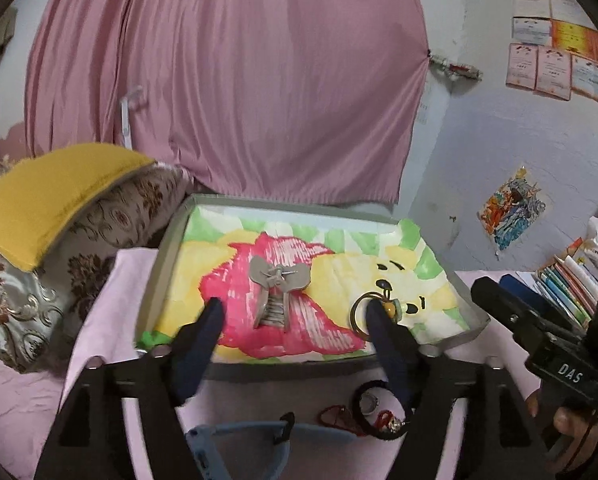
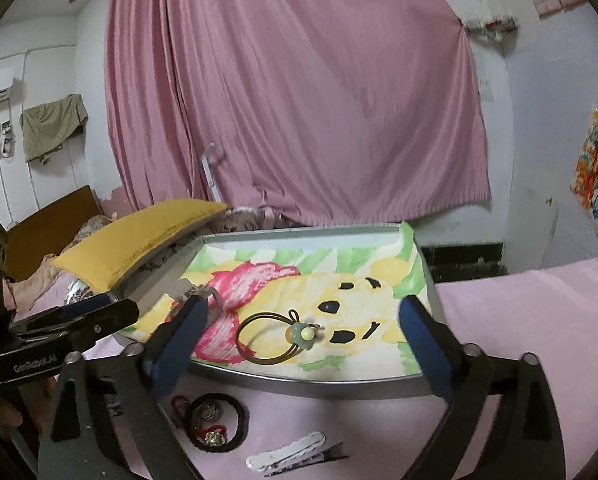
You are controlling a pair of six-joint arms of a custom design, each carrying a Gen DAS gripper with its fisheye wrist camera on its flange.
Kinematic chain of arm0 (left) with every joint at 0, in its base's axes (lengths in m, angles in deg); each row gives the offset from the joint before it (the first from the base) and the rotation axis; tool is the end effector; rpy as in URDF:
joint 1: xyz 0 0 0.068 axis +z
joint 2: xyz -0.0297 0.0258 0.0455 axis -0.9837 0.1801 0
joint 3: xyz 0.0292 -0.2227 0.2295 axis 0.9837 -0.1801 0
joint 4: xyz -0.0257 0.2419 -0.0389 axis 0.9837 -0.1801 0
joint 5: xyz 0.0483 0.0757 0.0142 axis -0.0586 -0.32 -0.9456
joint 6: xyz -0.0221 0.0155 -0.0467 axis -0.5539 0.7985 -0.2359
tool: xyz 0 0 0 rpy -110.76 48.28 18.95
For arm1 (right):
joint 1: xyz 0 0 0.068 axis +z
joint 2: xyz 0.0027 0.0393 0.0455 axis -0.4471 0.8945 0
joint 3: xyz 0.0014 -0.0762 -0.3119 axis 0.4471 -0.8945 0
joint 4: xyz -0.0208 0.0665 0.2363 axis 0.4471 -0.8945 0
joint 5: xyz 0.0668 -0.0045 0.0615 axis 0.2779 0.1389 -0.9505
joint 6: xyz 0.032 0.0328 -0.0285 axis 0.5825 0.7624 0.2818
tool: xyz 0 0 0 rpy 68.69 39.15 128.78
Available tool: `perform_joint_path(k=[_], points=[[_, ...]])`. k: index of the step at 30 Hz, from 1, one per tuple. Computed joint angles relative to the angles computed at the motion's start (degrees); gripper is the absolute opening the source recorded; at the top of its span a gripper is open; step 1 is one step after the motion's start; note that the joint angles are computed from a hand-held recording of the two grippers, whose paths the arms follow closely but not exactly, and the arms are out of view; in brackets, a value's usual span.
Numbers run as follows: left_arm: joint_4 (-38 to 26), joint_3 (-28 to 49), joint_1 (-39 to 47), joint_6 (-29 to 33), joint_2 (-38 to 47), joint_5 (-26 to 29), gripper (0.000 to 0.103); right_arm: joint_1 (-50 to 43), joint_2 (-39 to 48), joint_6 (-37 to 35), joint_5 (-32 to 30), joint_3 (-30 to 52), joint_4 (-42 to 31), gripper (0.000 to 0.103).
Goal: Organize jewelry
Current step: 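Open both grippers to release the clip and hair tie onto the cloth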
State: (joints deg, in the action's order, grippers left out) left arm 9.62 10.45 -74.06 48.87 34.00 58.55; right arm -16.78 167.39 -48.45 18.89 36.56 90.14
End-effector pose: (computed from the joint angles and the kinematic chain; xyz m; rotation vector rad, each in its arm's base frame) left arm 0.2601 0.0161 0.2355 -0.0304 2.1348 -0.2679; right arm 0.2521 0.0473 0.2201 -0.0959 1.9732 0.3092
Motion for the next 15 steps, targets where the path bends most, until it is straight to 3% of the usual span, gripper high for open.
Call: perform_joint_path(k=[7,15], points=[[7.2,-8.6,1.3,0.9,-8.6,-1.2,0.096,2.0,-6.8,-1.8,3.0,-6.4,3.9,0.101],[8.2,-14.6,6.0,1.2,-16.2,1.8,0.102,1.5,-12.2,-2.2,1.1,-10.8,3.6,0.101]])
